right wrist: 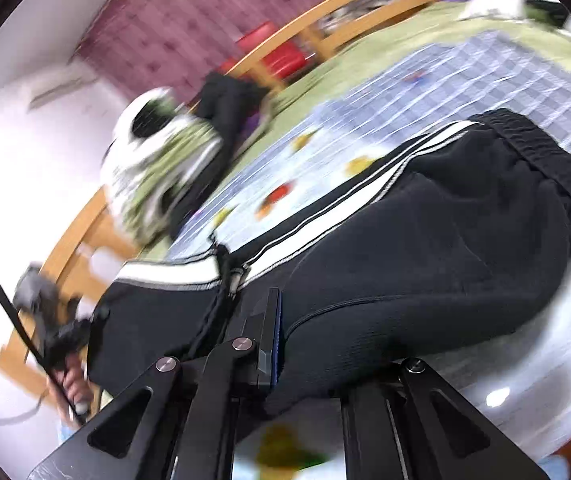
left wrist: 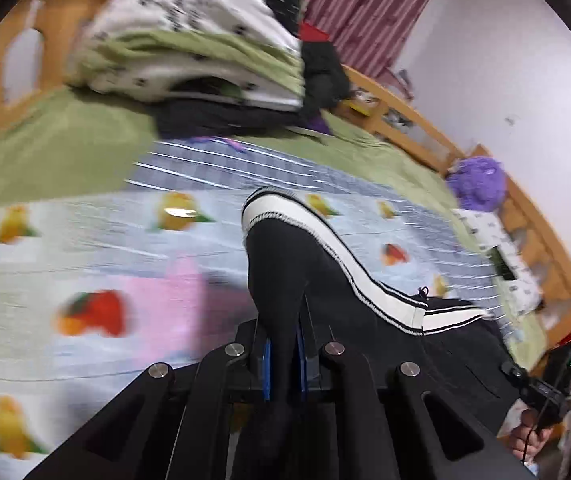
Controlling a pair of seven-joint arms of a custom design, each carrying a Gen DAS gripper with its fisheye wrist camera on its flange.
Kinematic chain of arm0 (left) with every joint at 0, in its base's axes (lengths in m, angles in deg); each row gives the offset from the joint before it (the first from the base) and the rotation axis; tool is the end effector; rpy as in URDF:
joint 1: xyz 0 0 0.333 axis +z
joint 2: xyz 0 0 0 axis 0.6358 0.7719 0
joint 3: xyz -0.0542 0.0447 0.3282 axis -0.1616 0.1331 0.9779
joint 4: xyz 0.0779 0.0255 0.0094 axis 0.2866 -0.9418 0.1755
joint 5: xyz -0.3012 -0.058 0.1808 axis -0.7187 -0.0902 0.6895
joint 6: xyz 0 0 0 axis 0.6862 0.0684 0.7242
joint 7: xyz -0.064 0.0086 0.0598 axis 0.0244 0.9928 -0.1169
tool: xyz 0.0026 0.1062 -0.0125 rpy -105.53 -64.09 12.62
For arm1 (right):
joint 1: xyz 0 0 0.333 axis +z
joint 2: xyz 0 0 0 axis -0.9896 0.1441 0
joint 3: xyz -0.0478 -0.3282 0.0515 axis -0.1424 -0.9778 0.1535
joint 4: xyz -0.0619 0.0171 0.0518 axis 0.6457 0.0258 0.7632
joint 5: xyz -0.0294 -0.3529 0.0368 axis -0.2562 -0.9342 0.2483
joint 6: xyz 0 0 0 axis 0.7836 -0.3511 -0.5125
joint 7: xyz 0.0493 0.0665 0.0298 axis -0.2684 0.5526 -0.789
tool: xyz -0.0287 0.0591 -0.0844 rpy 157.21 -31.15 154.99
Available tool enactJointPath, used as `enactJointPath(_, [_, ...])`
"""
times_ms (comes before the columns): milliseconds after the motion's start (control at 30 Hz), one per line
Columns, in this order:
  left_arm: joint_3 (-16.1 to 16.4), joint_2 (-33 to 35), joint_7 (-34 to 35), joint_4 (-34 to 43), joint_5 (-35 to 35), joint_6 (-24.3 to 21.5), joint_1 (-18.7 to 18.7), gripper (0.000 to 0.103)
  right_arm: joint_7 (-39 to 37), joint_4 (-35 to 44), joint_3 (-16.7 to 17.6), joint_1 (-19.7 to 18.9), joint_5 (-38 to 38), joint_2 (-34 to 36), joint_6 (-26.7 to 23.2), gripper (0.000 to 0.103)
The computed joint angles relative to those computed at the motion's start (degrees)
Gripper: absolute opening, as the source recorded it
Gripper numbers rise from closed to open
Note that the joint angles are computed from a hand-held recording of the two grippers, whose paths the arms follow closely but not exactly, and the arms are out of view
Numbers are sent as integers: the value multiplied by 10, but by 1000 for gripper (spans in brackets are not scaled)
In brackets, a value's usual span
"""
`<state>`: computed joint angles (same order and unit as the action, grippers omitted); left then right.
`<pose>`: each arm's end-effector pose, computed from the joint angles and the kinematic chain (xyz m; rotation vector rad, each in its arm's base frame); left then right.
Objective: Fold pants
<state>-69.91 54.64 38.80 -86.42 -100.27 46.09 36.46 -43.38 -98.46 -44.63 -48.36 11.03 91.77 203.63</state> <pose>0.7511 -0.1450 0.5825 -1.5600 2.3253 -1.2376 0.4565 0.4067 0.5047 -0.9023 1.9618 -0.3044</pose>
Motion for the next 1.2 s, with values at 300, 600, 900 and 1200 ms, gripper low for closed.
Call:
enactJointPath(300, [80, -68, -33, -204, 93, 111, -21, 23, -135, 58, -3, 41, 158, 97, -12, 23])
enactJointPath(600, [44, -181, 30, -411, -3, 196, 40, 66, 57, -117, 10, 42, 75, -75, -142, 56])
enactJointPath(900, [35, -248, 53, -533, -163, 211, 75, 66, 54, -115, 7, -48, 48, -57, -68, 27])
enactJointPath(1200, [41, -254, 35, -553, -163, 243, 41, 66, -152, -126, 28, -52, 181, -63, -97, 37])
